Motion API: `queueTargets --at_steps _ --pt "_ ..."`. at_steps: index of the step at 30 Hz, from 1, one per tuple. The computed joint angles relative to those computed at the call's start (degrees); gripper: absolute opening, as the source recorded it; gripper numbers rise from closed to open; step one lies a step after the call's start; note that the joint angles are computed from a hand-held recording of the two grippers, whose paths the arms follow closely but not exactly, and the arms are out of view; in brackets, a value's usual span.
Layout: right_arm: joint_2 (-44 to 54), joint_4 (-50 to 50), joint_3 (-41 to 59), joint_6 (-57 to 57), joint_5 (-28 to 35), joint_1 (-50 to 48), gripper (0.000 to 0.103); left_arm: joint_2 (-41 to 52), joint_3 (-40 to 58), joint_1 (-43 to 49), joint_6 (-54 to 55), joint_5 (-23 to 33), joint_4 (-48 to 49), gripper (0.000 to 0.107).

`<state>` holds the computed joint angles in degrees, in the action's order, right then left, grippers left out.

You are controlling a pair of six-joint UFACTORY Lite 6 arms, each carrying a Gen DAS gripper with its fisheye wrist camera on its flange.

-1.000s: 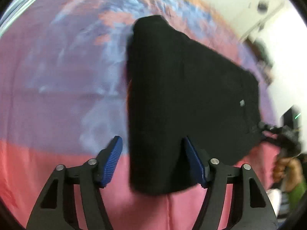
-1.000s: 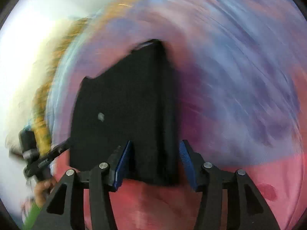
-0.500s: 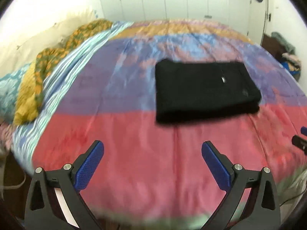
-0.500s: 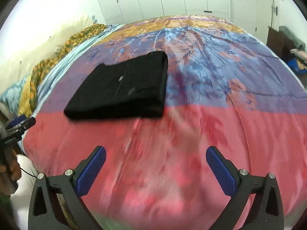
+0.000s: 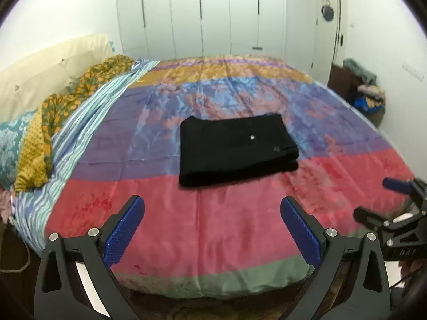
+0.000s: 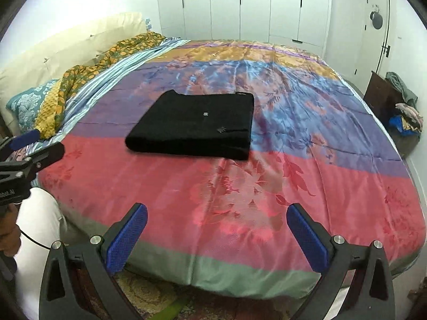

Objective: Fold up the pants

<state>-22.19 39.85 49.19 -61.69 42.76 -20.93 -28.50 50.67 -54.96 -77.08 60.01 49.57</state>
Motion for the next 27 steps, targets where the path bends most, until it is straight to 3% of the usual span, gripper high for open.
queueTargets --at_steps 5,14,27 --pt "-5.04 -3.14 0.32 5.40 5.63 0.05 0.103 2.72 4.54 -5.53 -0.86 9.87 -1.58 0.102" --pt "-8.32 -12.85 2.23 16.09 8.66 5.40 0.103 2.15 6.85 -8.52 0.00 14.28 -6.55 0.102" --pt "-7.74 -19.45 6.06 24.44 10.46 7.79 0.103 2.48 7.84 -9.77 0.16 15.94 -8.45 0.102"
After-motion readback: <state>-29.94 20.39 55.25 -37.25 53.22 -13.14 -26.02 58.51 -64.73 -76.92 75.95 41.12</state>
